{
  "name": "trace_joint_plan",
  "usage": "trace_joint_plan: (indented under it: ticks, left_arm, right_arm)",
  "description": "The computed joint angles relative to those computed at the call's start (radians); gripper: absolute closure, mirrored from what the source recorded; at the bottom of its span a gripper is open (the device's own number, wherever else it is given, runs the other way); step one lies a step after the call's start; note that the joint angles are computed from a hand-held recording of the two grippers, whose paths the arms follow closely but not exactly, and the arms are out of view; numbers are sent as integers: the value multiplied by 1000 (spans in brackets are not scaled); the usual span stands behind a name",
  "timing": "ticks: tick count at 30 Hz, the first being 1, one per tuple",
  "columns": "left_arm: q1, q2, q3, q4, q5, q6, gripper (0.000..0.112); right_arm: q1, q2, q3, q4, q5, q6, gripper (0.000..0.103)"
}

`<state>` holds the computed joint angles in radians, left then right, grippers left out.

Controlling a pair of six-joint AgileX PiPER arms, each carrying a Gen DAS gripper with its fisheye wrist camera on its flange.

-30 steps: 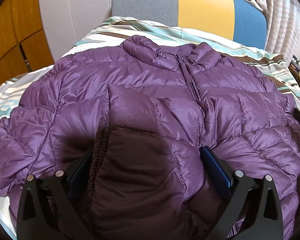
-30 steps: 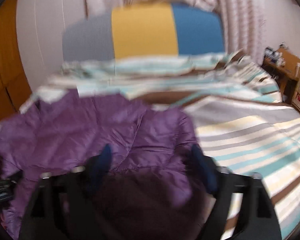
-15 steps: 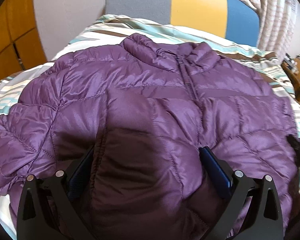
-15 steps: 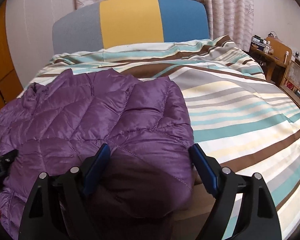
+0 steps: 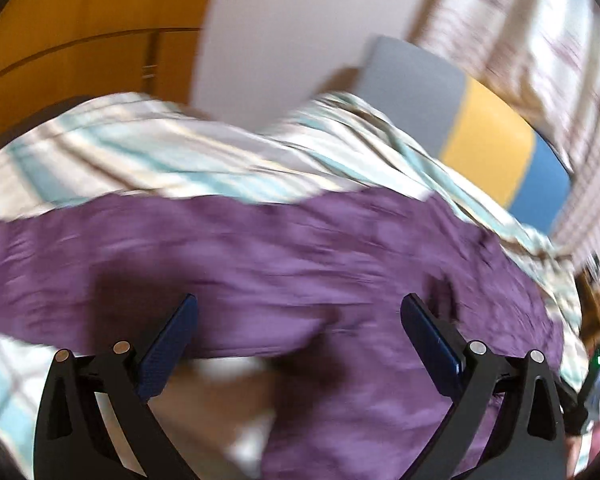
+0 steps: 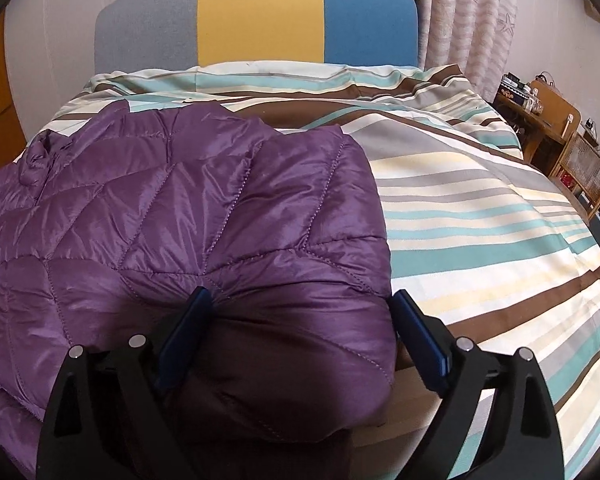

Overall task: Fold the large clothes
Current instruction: 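Grasp the other sleeve cuff with the left tool, then lift the held sleeve and fold it across the jacket body with the left tool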

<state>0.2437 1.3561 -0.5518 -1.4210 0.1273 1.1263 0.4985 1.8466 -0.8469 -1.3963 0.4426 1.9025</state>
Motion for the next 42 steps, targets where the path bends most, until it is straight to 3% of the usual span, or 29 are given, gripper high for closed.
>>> trace_joint_plan:
  ticks: [3,10,19,25,27,34,37,42]
  left_arm:
    - [133,-37,48,130,19,-106,12]
    - [512,-80,161,19,200,106,12]
    - [958,63,146,-44,473,212,12]
    - [1051,190,66,-109,579,186,17]
    - [1045,226,30,-126,576,127,27]
    - [1075,390,-102,-115,613,-104,91]
    - [1057,360,-80,-143,569,-97,96]
    - [901,143,20,-265,378,64,100]
  right_arm:
    - [3,-3,0,8,8,-11,12]
    - [10,-4,-3,20,26,-22,10]
    - [16,-3,-5,27,33,-26,9]
    - [16,-3,-6,29,32,-26,9]
    - [16,-3,-5,29,31,-26,9]
    - [7,-2,-3,21,18,-20,9]
    - [6,-1,-4,21,15,-19,9]
    - [5,-3,-1,18,14,-16,9]
